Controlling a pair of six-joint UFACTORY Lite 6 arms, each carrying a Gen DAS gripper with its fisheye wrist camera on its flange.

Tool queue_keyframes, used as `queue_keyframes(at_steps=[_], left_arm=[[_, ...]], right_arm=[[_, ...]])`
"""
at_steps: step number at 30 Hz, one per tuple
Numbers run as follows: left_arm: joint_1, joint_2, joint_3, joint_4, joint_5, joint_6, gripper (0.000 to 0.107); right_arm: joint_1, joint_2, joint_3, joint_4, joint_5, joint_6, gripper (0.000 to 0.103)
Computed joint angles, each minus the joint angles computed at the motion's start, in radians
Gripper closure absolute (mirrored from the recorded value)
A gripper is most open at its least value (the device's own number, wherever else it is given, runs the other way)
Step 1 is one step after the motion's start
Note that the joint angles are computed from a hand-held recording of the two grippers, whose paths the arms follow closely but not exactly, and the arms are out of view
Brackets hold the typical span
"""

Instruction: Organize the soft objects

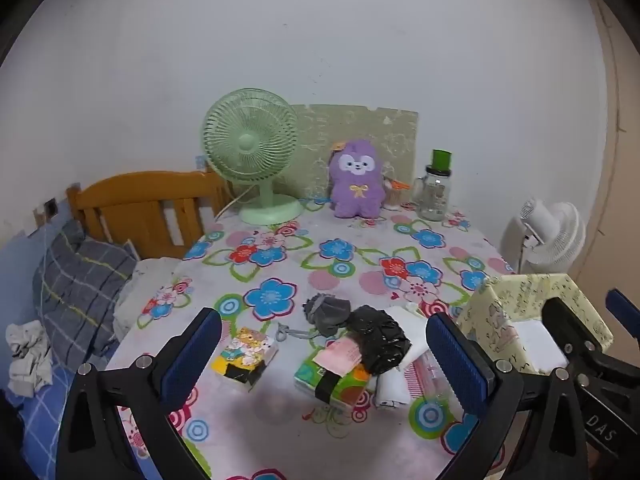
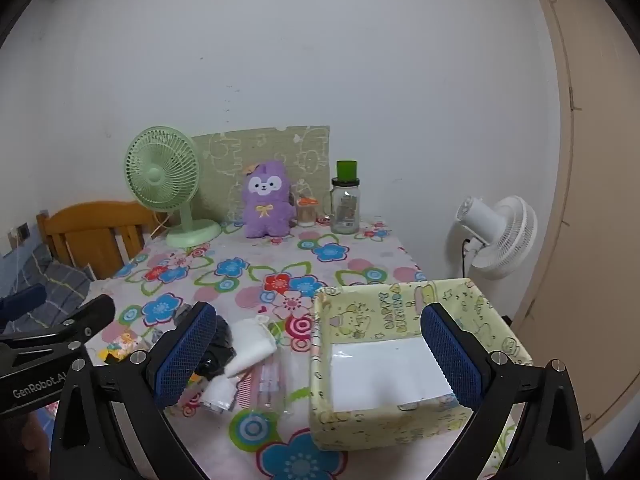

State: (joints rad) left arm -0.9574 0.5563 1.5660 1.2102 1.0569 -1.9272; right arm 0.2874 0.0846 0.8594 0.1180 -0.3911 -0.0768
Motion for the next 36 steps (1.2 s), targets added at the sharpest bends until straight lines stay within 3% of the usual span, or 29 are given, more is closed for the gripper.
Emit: queue_keyframes(at_steps=[4, 11, 14, 19, 36], left_arm=[[0.01, 0.048, 0.063, -0.027, -0.019, 0.058, 0.004], [-0.002, -0.006, -0.038, 0.041, -0.019, -0.048, 0.004], [-0.017, -0.015, -0.061, 0.072, 0.006, -0.093, 0.004], [-0.023, -0.019, -0.07, 0.074, 0.016, -0.081, 0.004], [-0.023, -0.035, -0.095, 0.081, -0.007, -0.123, 0.005]], right_arm=[[-0.021, 0.009, 0.012, -0.021, 0.005, -0.015, 0.0], [0.013, -0.009, 0.002, 0.054, 0.015, -0.044, 0.0], [-0.005, -0.001, 0.002, -0.015, 0.017, 0.042, 0.0], [0.009, -0.025, -0.027, 0.058, 0.004, -0.023, 0.0], [0.012, -0.053, -0.038, 0.031, 0.015, 0.009, 0.0]])
